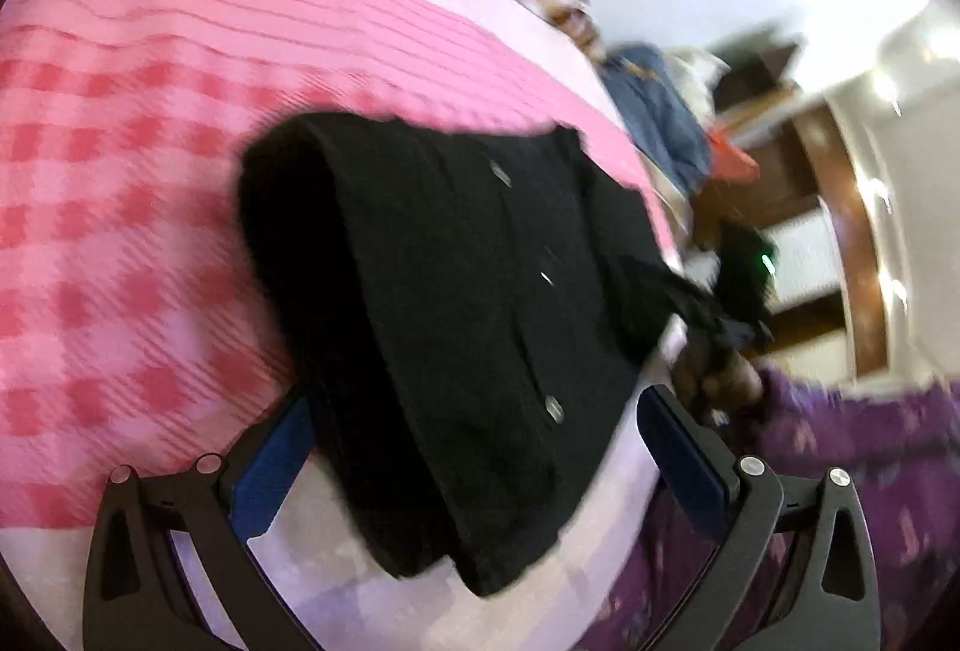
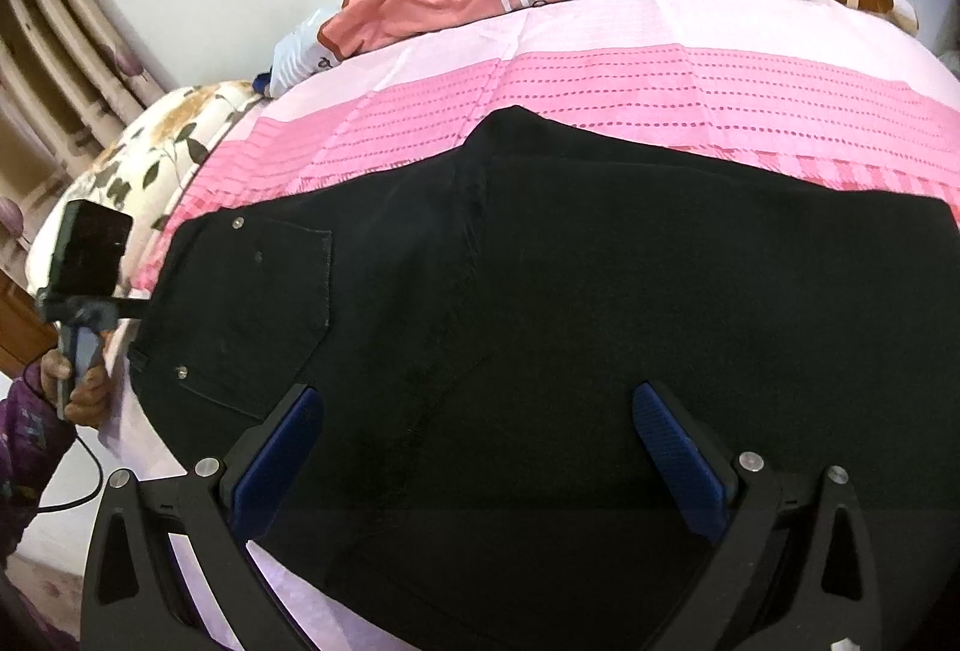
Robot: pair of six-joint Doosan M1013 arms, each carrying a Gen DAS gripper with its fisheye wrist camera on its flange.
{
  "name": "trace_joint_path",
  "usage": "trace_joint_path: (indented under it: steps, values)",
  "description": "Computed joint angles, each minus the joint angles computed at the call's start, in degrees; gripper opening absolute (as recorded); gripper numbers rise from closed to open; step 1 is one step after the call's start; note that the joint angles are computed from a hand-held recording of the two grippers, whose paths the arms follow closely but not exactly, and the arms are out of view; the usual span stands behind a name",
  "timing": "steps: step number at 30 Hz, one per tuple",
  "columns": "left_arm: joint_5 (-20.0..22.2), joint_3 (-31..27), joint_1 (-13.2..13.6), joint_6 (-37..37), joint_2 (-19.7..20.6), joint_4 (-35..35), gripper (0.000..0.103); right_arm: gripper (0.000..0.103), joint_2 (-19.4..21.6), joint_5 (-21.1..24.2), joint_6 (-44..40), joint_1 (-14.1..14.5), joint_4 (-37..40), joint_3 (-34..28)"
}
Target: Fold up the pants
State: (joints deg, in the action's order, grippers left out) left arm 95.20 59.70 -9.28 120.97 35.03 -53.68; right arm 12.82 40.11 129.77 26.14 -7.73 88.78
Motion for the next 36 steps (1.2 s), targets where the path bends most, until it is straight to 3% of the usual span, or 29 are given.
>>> trace_joint_path:
  steps: [8, 14, 17, 25, 30, 32, 36]
  values:
    - [0.66, 1.66, 1.00, 3.37, -0.19, -5.62, 0.102, 0.103, 1.77, 5.56, 1.44, 1.34, -5.16, -2.66]
    - [-5.75, 4.35, 1.49, 1.26, -2.58, -2.42, 0.102, 0.103, 2.24, 7.03, 1.81, 1.63, -6.34, -3.36]
    - [-4.44, 4.77, 2.24, 1.89, -2.35, -4.45, 0.102, 0.103, 2.74, 8.29, 2.30, 1.98, -7.75, -4.04]
    - [-1.95, 0.16, 0.72, -1.99, 0.01, -1.01, 0.103, 0.103, 3.27, 9.75, 3.28, 2.40, -9.43, -4.70]
    - [5.46, -5.24, -0.89, -4.92, 3.47, -1.46, 0.103, 0.103, 3.18, 9.42, 3.30, 2.27, -9.27, -4.58]
    - [6.91, -5.18, -1.35, -3.34, 3.76, -3.61, 0.103, 0.103, 3.07, 9.02, 3.41, 2.20, -9.07, -4.42]
    - [3.85, -1.75, -0.12, -2.67, 3.25, -12.40, 0.102, 0.103, 2.71, 7.91, 3.70, 1.98, -8.50, -3.91]
